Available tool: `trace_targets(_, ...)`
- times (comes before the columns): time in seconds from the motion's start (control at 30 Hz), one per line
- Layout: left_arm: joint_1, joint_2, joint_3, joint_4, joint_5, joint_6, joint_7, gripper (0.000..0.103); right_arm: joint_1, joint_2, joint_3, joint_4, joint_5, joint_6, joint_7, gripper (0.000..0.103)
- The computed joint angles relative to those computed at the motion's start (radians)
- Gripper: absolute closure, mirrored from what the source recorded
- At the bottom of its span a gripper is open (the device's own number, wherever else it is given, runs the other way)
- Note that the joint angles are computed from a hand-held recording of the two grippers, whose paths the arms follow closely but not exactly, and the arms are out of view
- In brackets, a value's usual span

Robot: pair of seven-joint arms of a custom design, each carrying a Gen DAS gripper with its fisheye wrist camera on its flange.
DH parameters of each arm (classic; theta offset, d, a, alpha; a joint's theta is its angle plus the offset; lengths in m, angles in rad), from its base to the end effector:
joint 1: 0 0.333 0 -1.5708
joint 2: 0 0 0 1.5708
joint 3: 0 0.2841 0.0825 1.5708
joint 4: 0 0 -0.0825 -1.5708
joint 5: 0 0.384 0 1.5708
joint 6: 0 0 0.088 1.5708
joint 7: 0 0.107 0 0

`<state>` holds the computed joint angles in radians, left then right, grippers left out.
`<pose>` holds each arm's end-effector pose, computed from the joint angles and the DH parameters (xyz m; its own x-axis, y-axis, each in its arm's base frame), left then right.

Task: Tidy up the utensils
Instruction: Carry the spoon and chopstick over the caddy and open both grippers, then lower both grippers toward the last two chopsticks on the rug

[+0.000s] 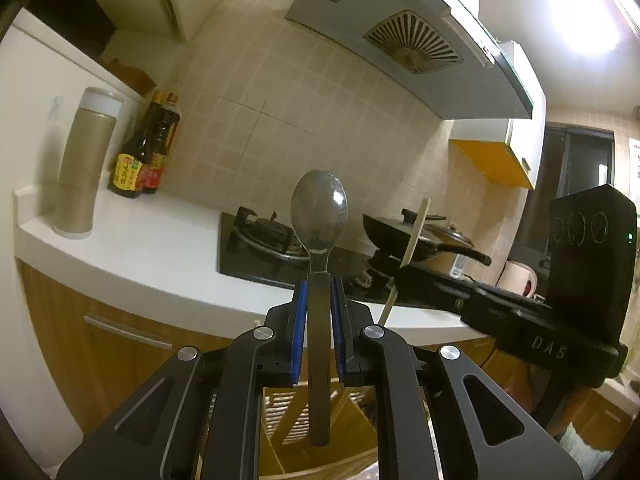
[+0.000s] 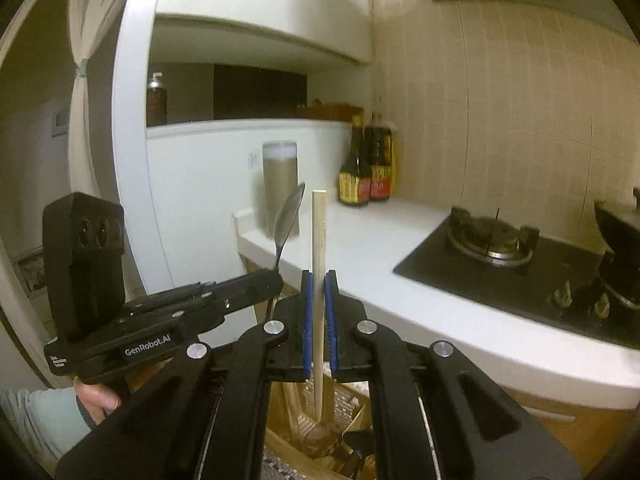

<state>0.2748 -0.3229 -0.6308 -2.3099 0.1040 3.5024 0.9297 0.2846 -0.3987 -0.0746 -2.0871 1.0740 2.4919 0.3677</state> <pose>0.4533 -0.2218 0.5940 -0.2772 -0.8955 0.3483 -0.2251 -0.2919 -0.9296 0.4863 0.0925 0.6492 0.7283 -0.6832 -0.0528 -0.2859 -0.2329 -0.9295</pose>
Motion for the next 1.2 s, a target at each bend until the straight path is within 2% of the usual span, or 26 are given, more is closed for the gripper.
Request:
trace_targets(0.07,0.019,0.008,-0.024,0.001,-0.011,0.01,0.015,0.093,0.0,-0.005,0.0,-0.019,0.001,0.002,-0.002,0.099)
trace_targets(0.1,0.059,0.004,-0.072,0.0,-0.044,0.018,0.038,0.093,0.0,-0.008,-0.001,-0.025,0.001,0.0,-0.004,0.098)
trace_targets(0.13,0.071,0.007,-0.087,0.001,-0.057,0.023,0.05,0.093,-0.004,-0.011,0.001,-0.03,-0.011,-0.007,0.005,0.098)
trace_targets(0.3,0.091,-0.008,-0.117,-0.014,-0.102,0.025,0.084,0.091,-0.022,-0.032,-0.002,-0.048,-0.07,-0.061,0.052,0.096)
trace_targets(0.37,0.059,-0.027,-0.082,-0.025,-0.079,0.002,0.072,0.076,-0.029,-0.042,-0.009,-0.053,-0.082,-0.092,0.072,0.089)
trace_targets(0.43,0.047,-0.056,-0.063,-0.041,-0.05,-0.015,0.051,0.071,-0.039,-0.061,-0.013,-0.068,-0.094,-0.113,0.09,0.069)
trace_targets(0.47,0.024,-0.072,-0.037,-0.051,-0.023,-0.029,0.038,0.069,-0.043,-0.083,-0.014,-0.089,-0.092,-0.107,0.091,0.048)
trace_targets(0.5,0.014,-0.085,-0.024,-0.058,-0.004,-0.037,0.025,0.068,-0.044,-0.11,-0.016,-0.115,-0.086,-0.098,0.083,0.039)
trace_targets(0.57,-0.024,-0.13,0.019,-0.088,0.032,-0.066,-0.006,0.063,-0.055,-0.149,-0.02,-0.142,-0.112,-0.122,0.102,0.039)
trace_targets(0.8,-0.219,-0.289,0.213,-0.209,0.123,-0.166,-0.122,0.055,-0.132,-0.324,0.013,-0.265,-0.28,-0.146,0.235,0.038)
trace_targets(0.9,-0.348,-0.35,0.315,-0.244,0.152,-0.262,-0.152,0.052,-0.161,-0.417,0.024,-0.331,-0.335,-0.141,0.284,0.026)
trace_targets(0.93,-0.396,-0.373,0.344,-0.248,0.16,-0.327,-0.155,0.052,-0.173,-0.445,0.025,-0.349,-0.357,-0.154,0.308,0.025)
trace_targets(1.03,-0.484,-0.425,0.373,-0.249,0.183,-0.491,-0.164,0.052,-0.186,-0.487,0.011,-0.366,-0.402,-0.234,0.36,0.021)
trace_targets(1.1,-0.528,-0.453,0.372,-0.247,0.198,-0.6,-0.175,0.052,-0.236,-0.529,0.058,-0.401,-0.47,-0.244,0.428,0.015)
trace_targets(1.2,-0.608,-0.479,0.38,-0.244,0.202,-0.751,-0.19,0.053,-0.254,-0.568,0.075,-0.433,-0.552,-0.332,0.48,0.015)
